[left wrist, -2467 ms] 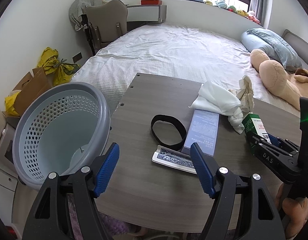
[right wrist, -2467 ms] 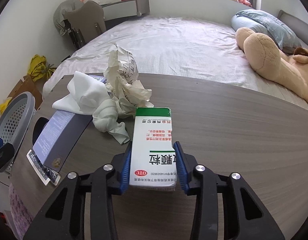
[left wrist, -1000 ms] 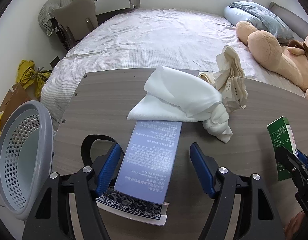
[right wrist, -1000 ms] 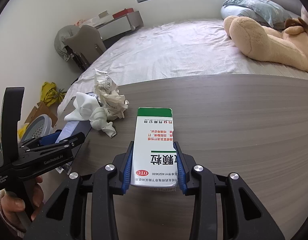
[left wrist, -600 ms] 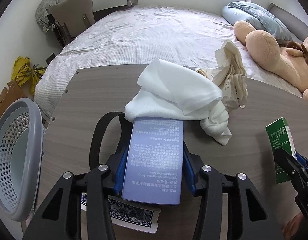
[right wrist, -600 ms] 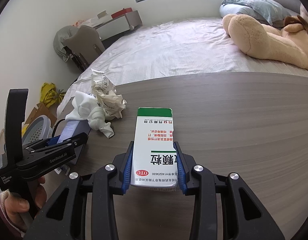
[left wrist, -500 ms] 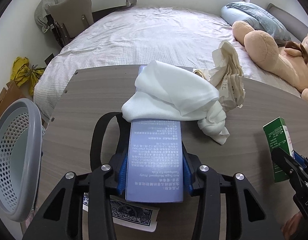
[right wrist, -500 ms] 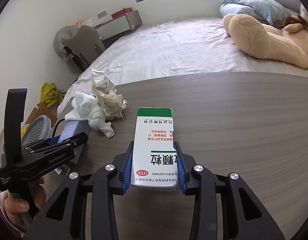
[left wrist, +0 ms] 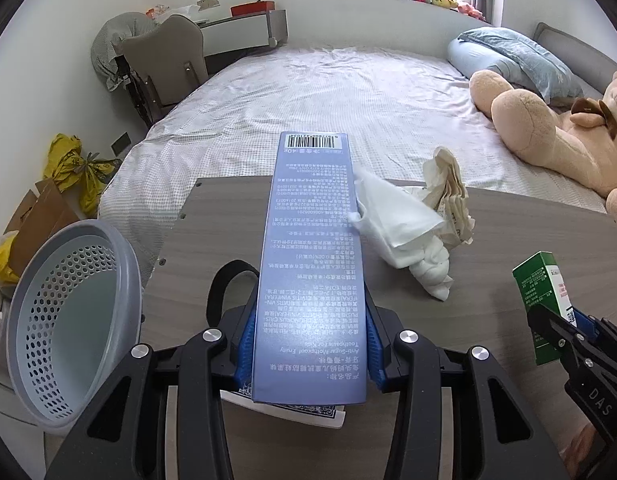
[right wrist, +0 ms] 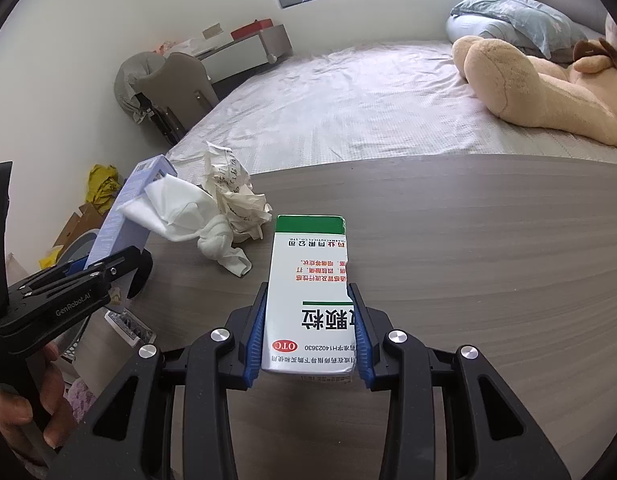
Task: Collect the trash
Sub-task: 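Carry the carton and medicine box over the grey basket with both grippers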
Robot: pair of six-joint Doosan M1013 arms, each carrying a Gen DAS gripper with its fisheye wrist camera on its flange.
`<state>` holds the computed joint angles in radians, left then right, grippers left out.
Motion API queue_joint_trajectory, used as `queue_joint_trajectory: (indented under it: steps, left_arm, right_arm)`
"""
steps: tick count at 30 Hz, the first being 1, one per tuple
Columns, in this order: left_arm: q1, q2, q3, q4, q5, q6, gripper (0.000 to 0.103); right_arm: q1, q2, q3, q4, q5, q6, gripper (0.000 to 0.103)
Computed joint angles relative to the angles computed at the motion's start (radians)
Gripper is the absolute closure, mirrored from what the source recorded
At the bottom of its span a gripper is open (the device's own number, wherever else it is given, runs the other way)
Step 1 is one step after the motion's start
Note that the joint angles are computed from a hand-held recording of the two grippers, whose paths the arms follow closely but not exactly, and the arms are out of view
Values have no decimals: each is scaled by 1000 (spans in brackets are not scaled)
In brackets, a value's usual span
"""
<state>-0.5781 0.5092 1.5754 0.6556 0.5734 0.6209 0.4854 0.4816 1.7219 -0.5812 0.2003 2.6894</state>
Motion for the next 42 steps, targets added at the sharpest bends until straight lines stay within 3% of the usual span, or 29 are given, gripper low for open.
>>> queue_joint_trajectory:
  steps: [21,28,42]
  left_arm:
    - [22,-145,189,180,-70,-275,61]
    - [43,-184,242,259,-88,-370,61]
    - [119,-248,334,369,-123,-531,61]
  right_arm:
    - [71,-27,-13,-131,22,75,66]
    - [104,-8,-60,-88,41,-4,66]
    - [167,66,-212,145,73,-338,66]
